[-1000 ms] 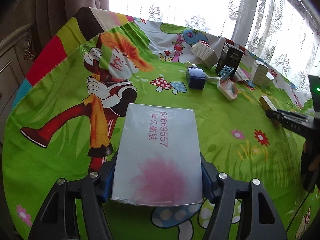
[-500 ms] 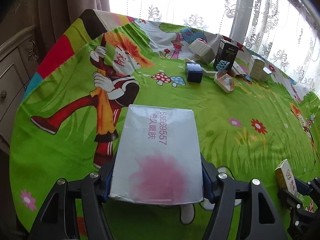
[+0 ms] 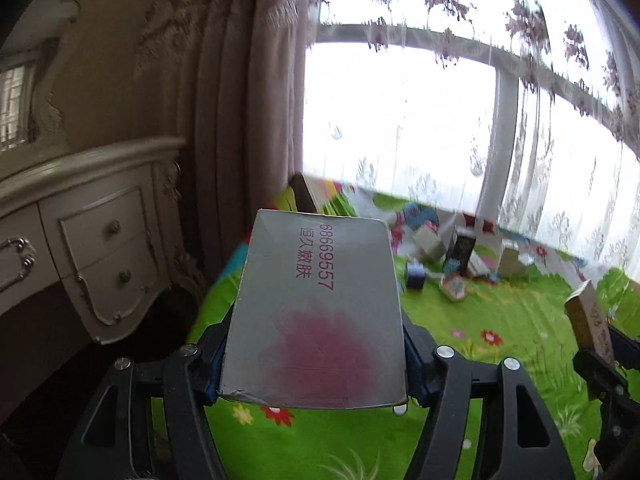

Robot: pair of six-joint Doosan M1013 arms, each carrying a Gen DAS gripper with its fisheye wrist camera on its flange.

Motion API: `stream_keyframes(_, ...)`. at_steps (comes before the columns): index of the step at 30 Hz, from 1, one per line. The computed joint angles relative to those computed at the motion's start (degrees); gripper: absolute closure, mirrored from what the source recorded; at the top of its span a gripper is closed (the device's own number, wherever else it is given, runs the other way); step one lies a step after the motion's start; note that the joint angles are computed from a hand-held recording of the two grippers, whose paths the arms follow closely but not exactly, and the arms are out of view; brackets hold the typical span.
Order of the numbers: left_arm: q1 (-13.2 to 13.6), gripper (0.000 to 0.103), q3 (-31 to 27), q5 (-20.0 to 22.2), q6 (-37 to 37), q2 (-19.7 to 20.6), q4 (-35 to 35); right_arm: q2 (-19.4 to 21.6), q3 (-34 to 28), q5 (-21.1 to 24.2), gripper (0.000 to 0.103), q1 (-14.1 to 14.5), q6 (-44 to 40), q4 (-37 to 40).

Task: Organize rigid objects
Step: 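Lift both held boxes and carry them toward the storage box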

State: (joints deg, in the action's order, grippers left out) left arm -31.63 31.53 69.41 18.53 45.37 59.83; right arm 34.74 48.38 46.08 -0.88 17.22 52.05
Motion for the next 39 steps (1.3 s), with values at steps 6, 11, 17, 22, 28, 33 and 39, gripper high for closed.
stream_keyframes(6, -2.37, 0.036, 5.1, -1.97, -11.35, -2.3, 19.34, -7.35, 14.35, -16.64, 0.069, 0.05, -42.42, 37.21)
stream_keyframes(11, -3.97, 0.035, 4.86, -4.3, -9.84, -1.95, 29.7, -8.87, 16.82, -19.01, 0.069, -0.35, -59.8, 56.39)
stream_keyframes(17, -5.27, 0.035, 3.71, -8.86, -8.38, -1.34, 37.19, -9.74, 17.52, -21.09, 0.069, -1.48, -67.15, 66.15)
stream_keyframes(22, -5.82, 0.035, 1.34, -13.55, -7.43, -0.22, 39.9, -10.37, 17.89, -22.85, 0.069, -2.82, -71.6, 72.82)
stream_keyframes(28, -6.5, 0.035, -3.78, -20.61, -4.91, 2.25, 40.2, -10.98, 18.25, -25.81, 0.069, -4.46, -79.88, 84.26)
stream_keyframes(33, -7.33, 0.035, -8.58, -28.11, -0.77, 4.69, 36.97, -11.67, 18.73, -28.39, 0.069, -6.18, -89.73, 96.04)
stream_keyframes(39, -8.55, 0.035, -15.42, -37.89, 7.01, 8.31, 30.48, -13.22, 20.65, -29.9, 0.069, -8.26, -109.21, 116.43)
